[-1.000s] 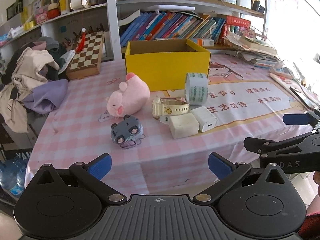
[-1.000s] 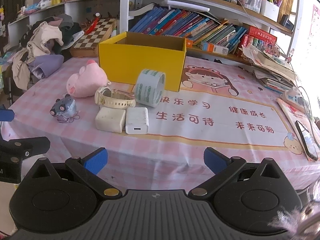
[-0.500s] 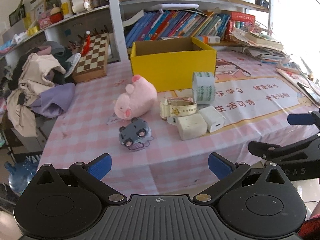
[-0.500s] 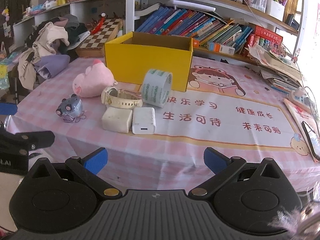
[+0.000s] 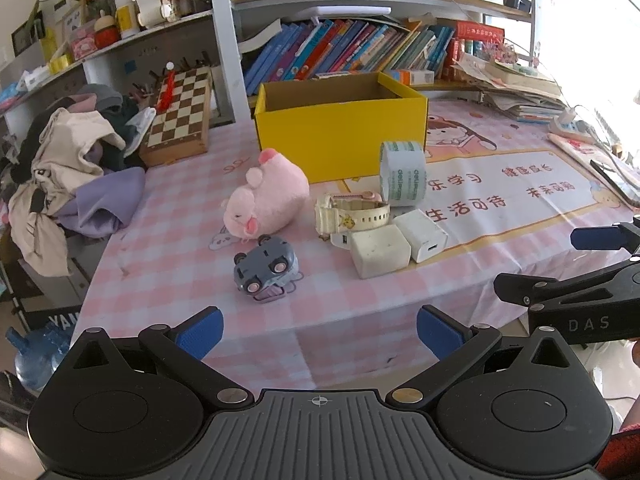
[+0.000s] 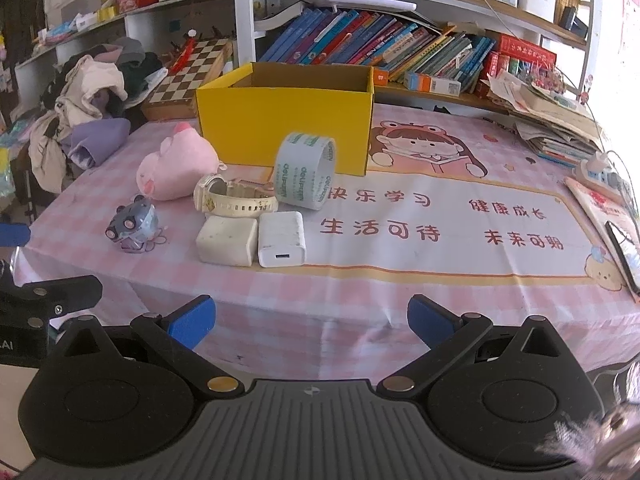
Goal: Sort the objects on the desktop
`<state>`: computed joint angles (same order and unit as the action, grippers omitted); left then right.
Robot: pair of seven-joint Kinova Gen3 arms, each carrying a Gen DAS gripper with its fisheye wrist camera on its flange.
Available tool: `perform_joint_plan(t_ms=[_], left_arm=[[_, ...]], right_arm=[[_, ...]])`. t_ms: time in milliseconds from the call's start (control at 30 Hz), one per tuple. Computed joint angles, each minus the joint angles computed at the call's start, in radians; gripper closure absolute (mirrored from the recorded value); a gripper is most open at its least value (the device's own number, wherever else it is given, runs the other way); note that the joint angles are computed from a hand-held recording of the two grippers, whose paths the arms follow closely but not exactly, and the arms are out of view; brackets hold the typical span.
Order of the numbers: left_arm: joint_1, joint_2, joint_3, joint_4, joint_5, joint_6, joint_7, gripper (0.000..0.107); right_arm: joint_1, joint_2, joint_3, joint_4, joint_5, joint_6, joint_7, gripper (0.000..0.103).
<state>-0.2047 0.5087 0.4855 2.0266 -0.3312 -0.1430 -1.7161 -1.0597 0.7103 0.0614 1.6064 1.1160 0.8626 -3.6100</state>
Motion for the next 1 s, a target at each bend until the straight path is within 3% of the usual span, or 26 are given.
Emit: perform_joint_plan(t_ms=[467,1000], left_arm=[[-0.143,0.057,0.151,-0.011,-0.048,0.019,0.025,0.004],[-0.161,0.05,0.169,0.008,-0.047,0.0,0.007,0.004]], right_arm=[[0.0,0.024,-0.001,-0.066,-0.075,0.068,0.115,0.0],[-0.014,0.021,0.007,-0.055,-0.055,0.077,0.085,0.0]])
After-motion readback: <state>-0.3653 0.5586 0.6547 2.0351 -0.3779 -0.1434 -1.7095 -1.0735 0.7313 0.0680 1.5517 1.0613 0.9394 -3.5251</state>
